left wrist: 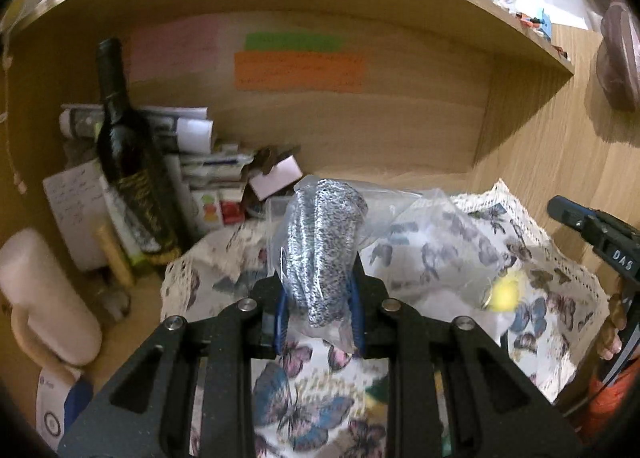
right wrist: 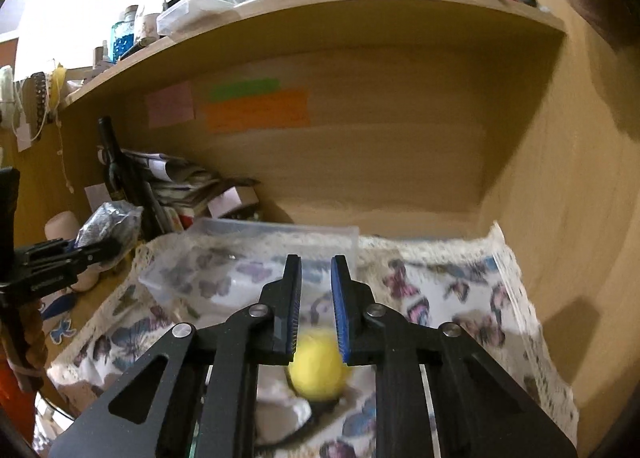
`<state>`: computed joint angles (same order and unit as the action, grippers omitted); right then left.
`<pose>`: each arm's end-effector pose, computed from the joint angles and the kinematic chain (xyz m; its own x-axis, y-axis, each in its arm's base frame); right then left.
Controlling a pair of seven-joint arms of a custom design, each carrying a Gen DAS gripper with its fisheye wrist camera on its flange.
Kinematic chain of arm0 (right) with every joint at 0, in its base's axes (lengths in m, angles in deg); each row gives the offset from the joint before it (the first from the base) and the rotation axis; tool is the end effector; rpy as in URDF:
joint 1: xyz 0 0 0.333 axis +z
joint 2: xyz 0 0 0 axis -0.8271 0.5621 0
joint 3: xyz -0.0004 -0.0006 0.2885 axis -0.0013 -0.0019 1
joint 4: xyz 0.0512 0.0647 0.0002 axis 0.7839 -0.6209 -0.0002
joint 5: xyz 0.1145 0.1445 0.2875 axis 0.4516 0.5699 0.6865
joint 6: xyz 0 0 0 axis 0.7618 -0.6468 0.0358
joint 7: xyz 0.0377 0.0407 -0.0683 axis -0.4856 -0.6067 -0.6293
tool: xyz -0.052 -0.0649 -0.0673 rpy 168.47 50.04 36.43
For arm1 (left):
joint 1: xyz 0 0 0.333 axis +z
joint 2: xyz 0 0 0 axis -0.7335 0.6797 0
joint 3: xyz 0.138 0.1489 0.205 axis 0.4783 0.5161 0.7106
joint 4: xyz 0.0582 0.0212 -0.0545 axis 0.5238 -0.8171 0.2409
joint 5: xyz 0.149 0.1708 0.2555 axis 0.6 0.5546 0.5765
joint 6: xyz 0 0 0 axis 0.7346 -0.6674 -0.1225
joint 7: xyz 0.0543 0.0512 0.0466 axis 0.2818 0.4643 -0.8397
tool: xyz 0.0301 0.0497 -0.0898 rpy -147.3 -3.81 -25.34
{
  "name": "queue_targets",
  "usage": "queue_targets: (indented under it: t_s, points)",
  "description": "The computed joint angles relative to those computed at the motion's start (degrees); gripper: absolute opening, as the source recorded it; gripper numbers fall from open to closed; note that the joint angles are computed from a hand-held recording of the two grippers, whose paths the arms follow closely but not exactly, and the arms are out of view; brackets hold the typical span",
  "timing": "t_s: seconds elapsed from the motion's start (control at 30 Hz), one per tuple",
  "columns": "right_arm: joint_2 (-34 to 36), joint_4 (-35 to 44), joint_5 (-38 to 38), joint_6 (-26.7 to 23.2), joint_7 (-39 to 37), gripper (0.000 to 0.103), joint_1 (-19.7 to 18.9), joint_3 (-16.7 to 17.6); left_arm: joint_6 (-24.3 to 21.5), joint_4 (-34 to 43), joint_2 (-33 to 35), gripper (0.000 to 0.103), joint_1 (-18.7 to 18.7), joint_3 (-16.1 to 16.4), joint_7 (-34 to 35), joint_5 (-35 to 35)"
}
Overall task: Organize soft objects
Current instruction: 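Lower the silver mesh pouch into the clear box and open the left gripper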
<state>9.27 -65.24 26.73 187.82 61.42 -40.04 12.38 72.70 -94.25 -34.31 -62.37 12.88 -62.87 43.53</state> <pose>0.5519 0.1977 0.5252 0.3681 -0.9288 -0.0442 -0.4501 -0.1364 -0.8825 0.5347 -0.2597 0.4950 0.0321 -0.9974 0.0648 -0.5174 -0.0720 -0.8527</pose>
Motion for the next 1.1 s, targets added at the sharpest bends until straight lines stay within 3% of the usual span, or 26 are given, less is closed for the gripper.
queue_targets:
  t_s: [0.13,0.27,0.43,0.53,0.73,0.77,0.9,1.03,1.07,1.1]
  points:
    - [3.91,4.61,-8.47,-3.72,6.57,0.014,5.76,-7.36,2.39,4.66,4.25,0.025,0.74,0.51,5.62,-2.70]
    - [4.34,4.17,-7.86,-6.88,6.71,0.016,2.90,-5.06,2.76,8.50,8.67,0.025,1.92,-0.21,16.86,-14.32]
    - [2.23,-0.31,-7.19,-8.58,8.06,0.044,1.50,-4.75,-1.52,15.96,15.72,0.025,3.69,-3.10,32.56,-29.20]
    - [2.23,-1.29,-10.76,-10.99,11.27,0.046,2.56,-6.87,-3.61,19.37,18.65,0.025,2.77,-2.62,37.31,-33.01]
    - [5.32,2.33,-12.32,-19.25,12.12,0.046,1.15,-6.42,-8.43,26.40,23.31,0.025,0.29,-1.25,45.71,-39.71]
    - [5.69,2.82,-11.33,-20.21,11.10,0.046,0.43,-5.69,-9.13,27.42,23.93,0.025,-0.12,-0.86,46.64,-40.52]
    - [5.22,2.39,-8.08,-20.37,7.78,0.029,-0.85,-4.14,-11.28,30.93,26.22,0.025,-0.96,-0.55,50.16,-43.71]
    - [3.66,0.84,-12.76,-17.74,11.81,0.018,1.44,-6.62,-11.92,31.50,26.63,0.025,-0.91,-0.63,52.80,-46.01]
    - [3.06,0.34,-13.34,-16.85,12.34,0.010,1.55,-6.79,-11.90,31.30,26.46,0.026,-0.91,-0.63,53.30,-46.39]
    - [2.67,0.21,-13.71,-16.50,12.60,0.010,1.51,-6.80,-11.68,30.85,26.12,0.026,-0.96,-0.49,53.53,-46.55]
